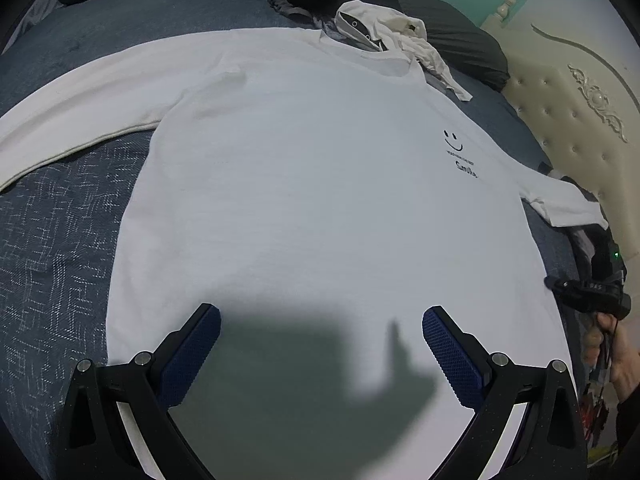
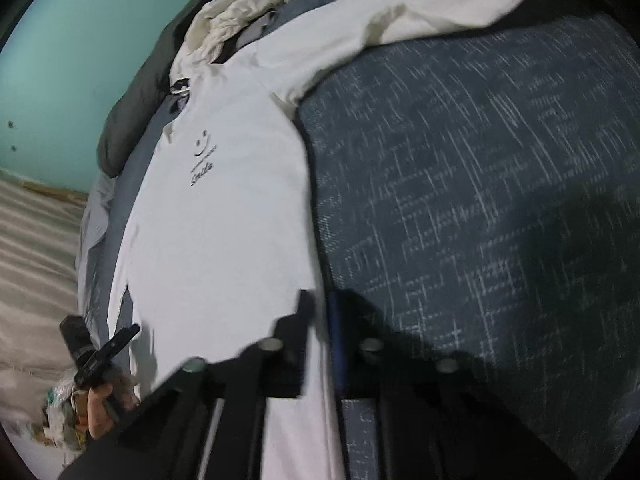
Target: Fold clothes
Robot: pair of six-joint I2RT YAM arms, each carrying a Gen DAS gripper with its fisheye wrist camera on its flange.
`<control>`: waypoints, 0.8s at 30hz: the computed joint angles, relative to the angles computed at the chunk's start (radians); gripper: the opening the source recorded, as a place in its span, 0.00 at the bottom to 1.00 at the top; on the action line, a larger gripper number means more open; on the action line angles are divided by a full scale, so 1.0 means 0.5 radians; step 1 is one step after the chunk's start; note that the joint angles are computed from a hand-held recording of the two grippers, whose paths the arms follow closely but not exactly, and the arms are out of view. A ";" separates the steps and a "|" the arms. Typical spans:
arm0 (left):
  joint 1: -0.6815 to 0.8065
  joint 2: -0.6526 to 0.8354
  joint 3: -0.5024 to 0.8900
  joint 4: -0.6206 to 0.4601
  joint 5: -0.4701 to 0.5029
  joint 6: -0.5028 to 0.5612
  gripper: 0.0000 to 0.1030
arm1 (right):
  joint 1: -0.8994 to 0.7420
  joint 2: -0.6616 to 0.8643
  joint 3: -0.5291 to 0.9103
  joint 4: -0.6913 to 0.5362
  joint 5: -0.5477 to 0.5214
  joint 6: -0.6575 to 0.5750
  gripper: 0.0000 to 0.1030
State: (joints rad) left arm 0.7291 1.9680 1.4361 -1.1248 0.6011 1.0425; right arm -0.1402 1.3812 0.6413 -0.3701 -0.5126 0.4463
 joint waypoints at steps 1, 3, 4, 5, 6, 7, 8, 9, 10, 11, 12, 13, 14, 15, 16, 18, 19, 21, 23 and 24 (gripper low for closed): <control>0.003 -0.004 -0.002 -0.008 0.003 0.006 1.00 | 0.006 -0.011 -0.011 0.019 0.014 0.046 0.02; 0.006 -0.014 -0.004 -0.025 0.012 0.022 1.00 | 0.018 -0.066 -0.018 0.014 0.082 0.111 0.02; 0.009 -0.020 -0.005 -0.029 0.017 0.030 1.00 | 0.022 -0.095 -0.021 0.008 0.114 0.137 0.02; 0.012 -0.025 -0.004 -0.031 0.023 0.035 1.00 | 0.032 -0.141 -0.022 -0.009 0.169 0.167 0.02; 0.016 -0.027 -0.001 -0.036 0.028 0.037 1.00 | 0.057 -0.153 -0.014 -0.024 0.211 0.176 0.02; 0.019 -0.027 0.004 -0.041 0.032 0.038 1.00 | 0.082 -0.164 -0.006 -0.040 0.253 0.184 0.02; 0.022 -0.026 0.008 -0.044 0.035 0.037 1.00 | 0.105 -0.173 0.002 -0.053 0.291 0.193 0.02; 0.026 -0.023 0.015 -0.051 0.038 0.038 1.00 | 0.112 -0.168 0.001 -0.047 0.294 0.209 0.02; 0.031 -0.020 0.024 -0.060 0.044 0.040 1.00 | 0.115 -0.161 -0.002 -0.039 0.293 0.225 0.02; 0.036 -0.018 0.030 -0.067 0.048 0.043 1.00 | 0.092 -0.148 -0.013 -0.021 0.251 0.237 0.02; 0.038 -0.017 0.035 -0.076 0.051 0.046 1.00 | 0.090 -0.153 -0.012 -0.037 0.264 0.240 0.03; 0.041 -0.015 0.041 -0.085 0.054 0.049 1.00 | 0.083 -0.185 -0.006 -0.081 0.312 0.230 0.03; 0.043 -0.014 0.046 -0.094 0.058 0.053 1.00 | 0.074 -0.216 -0.001 -0.124 0.352 0.220 0.04; 0.046 -0.015 0.048 -0.104 0.061 0.060 1.00 | 0.026 -0.246 -0.016 -0.158 0.301 0.202 0.05; 0.049 -0.016 0.050 -0.115 0.064 0.068 1.00 | -0.022 -0.277 -0.028 -0.198 0.253 0.182 0.11; 0.051 -0.019 0.051 -0.129 0.070 0.080 1.00 | -0.042 -0.363 -0.031 -0.336 0.236 0.126 0.29; 0.049 -0.024 0.047 -0.133 0.072 0.084 1.00 | -0.041 -0.403 -0.030 -0.402 0.233 0.091 0.33; 0.045 -0.036 0.038 -0.140 0.077 0.090 1.00 | -0.008 -0.512 -0.034 -0.574 0.242 0.029 0.33; 0.043 -0.045 0.028 -0.140 0.080 0.090 1.00 | 0.075 -0.571 -0.030 -0.717 0.301 0.012 0.33; 0.044 -0.045 0.029 -0.146 0.080 0.094 1.00 | 0.102 -0.594 -0.037 -0.752 0.306 0.012 0.33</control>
